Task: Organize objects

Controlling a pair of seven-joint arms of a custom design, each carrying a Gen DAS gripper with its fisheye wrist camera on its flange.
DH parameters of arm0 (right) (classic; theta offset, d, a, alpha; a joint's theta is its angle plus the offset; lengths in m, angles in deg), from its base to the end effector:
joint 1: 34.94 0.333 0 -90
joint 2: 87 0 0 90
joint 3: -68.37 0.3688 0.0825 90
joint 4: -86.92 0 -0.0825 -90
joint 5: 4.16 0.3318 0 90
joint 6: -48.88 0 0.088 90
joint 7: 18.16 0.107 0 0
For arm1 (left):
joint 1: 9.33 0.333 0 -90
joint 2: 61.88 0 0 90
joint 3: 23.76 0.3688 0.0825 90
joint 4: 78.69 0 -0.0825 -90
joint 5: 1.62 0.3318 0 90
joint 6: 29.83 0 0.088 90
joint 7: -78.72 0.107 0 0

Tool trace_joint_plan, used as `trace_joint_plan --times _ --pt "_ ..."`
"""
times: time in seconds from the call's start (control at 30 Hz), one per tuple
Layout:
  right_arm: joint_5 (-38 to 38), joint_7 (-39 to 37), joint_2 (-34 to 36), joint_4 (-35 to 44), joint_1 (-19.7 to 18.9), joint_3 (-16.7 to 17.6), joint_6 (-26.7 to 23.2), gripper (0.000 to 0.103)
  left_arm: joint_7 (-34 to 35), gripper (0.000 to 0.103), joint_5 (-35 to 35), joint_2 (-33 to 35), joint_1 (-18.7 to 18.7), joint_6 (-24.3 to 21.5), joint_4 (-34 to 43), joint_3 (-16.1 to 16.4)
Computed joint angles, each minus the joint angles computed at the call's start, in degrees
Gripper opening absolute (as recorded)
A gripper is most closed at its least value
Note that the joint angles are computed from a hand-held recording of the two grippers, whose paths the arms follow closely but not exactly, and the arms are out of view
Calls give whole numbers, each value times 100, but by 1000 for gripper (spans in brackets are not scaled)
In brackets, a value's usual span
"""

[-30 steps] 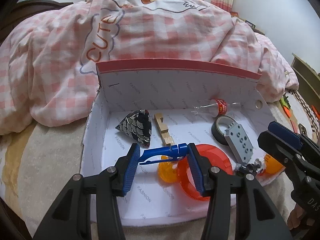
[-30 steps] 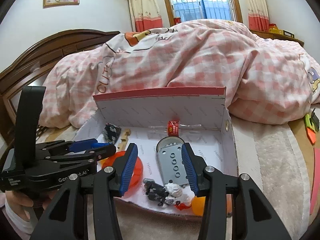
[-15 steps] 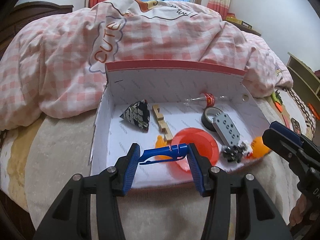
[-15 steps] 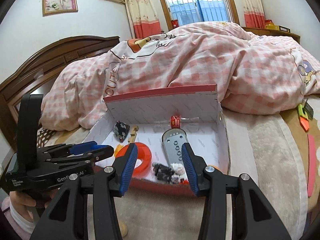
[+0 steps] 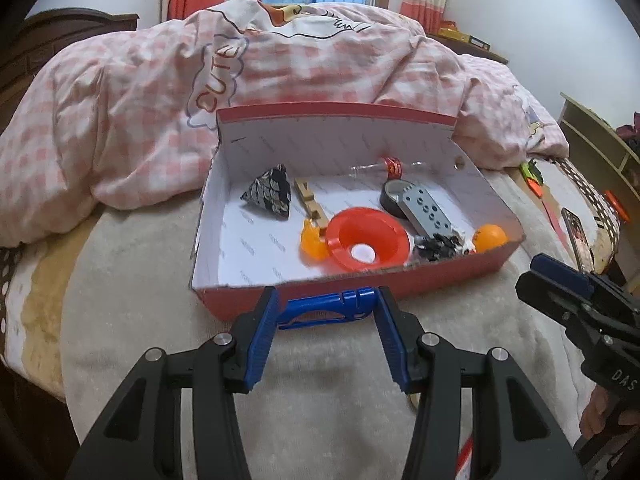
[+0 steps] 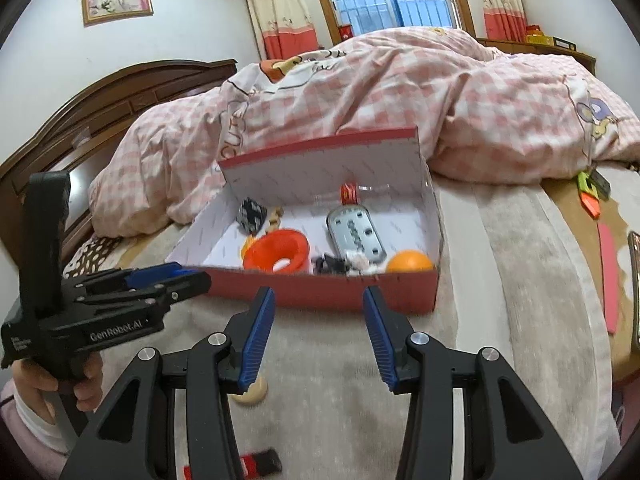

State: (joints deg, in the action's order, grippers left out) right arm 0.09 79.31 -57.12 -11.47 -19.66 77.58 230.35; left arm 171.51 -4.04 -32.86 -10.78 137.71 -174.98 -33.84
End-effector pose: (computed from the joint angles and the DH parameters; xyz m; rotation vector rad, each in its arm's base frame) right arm 0.6542 0.2614 0.4800 -1.7073 1.4530 -0.4443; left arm 0.6969 -0.1115 0.4748 -1.6892 1.9783 -0.8556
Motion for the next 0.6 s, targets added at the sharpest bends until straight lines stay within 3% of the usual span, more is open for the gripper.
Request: trace_joint_plan --times 0.27,0.4,0.47,0.6 --pt "55 11 -252 -545 -125 148 172 47 277 48 -104 -223 140 163 -499 -241" --pt "41 14 -328 -705 -121 137 141 47 863 48 -504 -270 515 38 -676 -802" --pt "36 20 -365 -786 -103 117 159 47 1072 48 -663 -284 546 -16 -739 -900" --pt "23 37 -407 -881 -84 96 187 47 1222 48 -806 -292 393 -113 -775 -800"
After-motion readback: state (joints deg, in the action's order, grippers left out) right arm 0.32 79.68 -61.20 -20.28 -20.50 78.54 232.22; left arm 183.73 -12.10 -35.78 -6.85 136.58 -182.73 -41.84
